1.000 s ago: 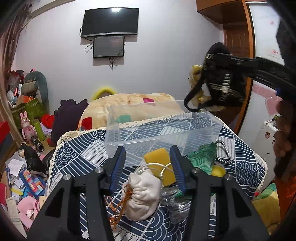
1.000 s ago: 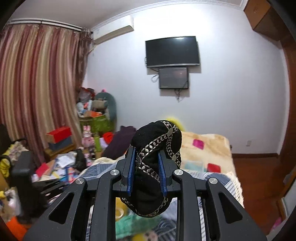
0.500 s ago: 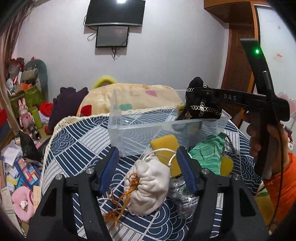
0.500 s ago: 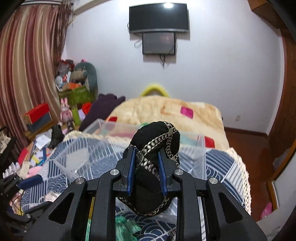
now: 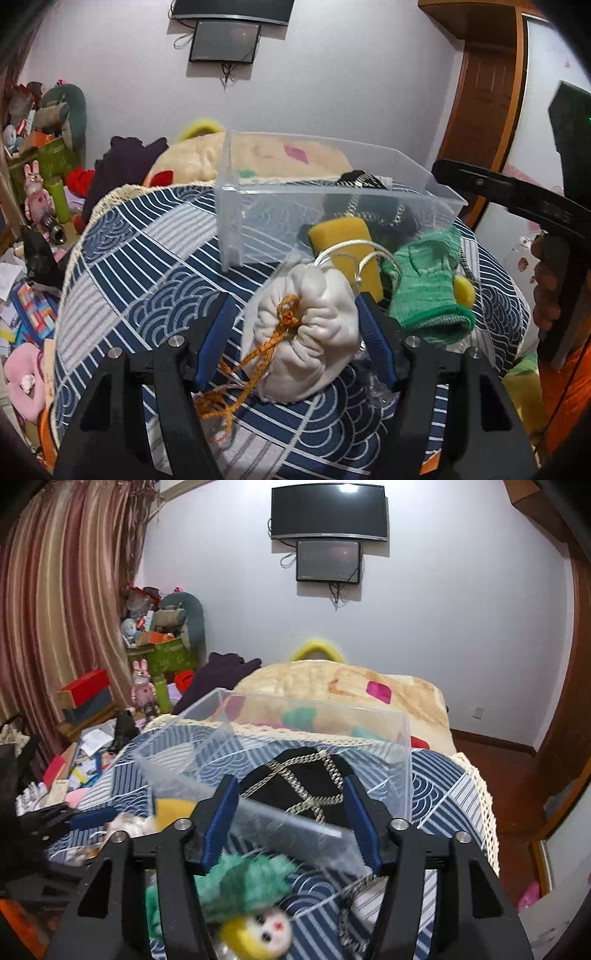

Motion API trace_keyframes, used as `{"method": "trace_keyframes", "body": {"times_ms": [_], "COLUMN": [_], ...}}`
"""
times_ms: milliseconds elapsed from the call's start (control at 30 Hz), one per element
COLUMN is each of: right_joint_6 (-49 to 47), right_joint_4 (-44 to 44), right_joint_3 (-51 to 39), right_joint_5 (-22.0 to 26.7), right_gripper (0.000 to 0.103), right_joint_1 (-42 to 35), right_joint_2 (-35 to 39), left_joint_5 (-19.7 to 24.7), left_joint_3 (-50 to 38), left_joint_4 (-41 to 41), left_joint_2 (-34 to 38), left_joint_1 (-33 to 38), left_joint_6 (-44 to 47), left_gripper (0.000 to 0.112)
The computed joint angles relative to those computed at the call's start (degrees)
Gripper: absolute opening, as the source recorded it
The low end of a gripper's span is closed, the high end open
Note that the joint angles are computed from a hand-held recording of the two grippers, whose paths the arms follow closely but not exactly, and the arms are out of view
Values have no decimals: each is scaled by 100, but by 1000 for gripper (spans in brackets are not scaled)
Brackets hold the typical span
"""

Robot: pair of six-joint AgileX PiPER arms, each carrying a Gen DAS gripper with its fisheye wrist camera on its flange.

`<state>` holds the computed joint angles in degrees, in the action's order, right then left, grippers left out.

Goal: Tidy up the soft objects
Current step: 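Grasp the white drawstring pouch with the left gripper while the right gripper takes the green sock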

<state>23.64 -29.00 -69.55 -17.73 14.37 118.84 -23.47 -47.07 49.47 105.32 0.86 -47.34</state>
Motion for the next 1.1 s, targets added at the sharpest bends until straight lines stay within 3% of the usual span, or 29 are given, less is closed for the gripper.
{"method": "trace_keyframes", "body": {"times_ms": [100, 200, 367, 467, 600, 733, 933, 1100], "right_joint_6": [244, 487, 1299, 1800, 2597, 2048, 685, 375], "right_joint_4": [-256, -471, -1206, -1692, -2490, -1928, -535, -199], "right_joint_3": [342, 488, 284, 32, -158, 51, 624, 980], "right_joint_5": [-318, -428, -288, -129, -87, -192, -649, -1073], "right_gripper": [73, 77, 77, 77, 46, 25, 17, 15], "right_joint_1": [-17, 27, 75, 109, 71, 62, 34, -85], "right_joint_2": [-135, -121, 239, 455, 597, 505, 151, -142], "left_joint_5": [-73, -127, -169, -194, -258, -387, -455, -499], "left_joint_3": [-1, 20, 185, 274, 404, 600, 769, 756], "left_joint_4": [152, 247, -173, -235, -293, -363, -443, -264], "left_joint_2": [77, 118, 39, -27, -176, -466, -942, -1243], "left_joint_1": [-17, -38, -118, -101, -45, 63, 157, 267], "left_joint_6": [-139, -242, 169, 198, 220, 312, 322, 36], "left_gripper": [62, 55, 41, 38, 34, 32, 32, 32]}}
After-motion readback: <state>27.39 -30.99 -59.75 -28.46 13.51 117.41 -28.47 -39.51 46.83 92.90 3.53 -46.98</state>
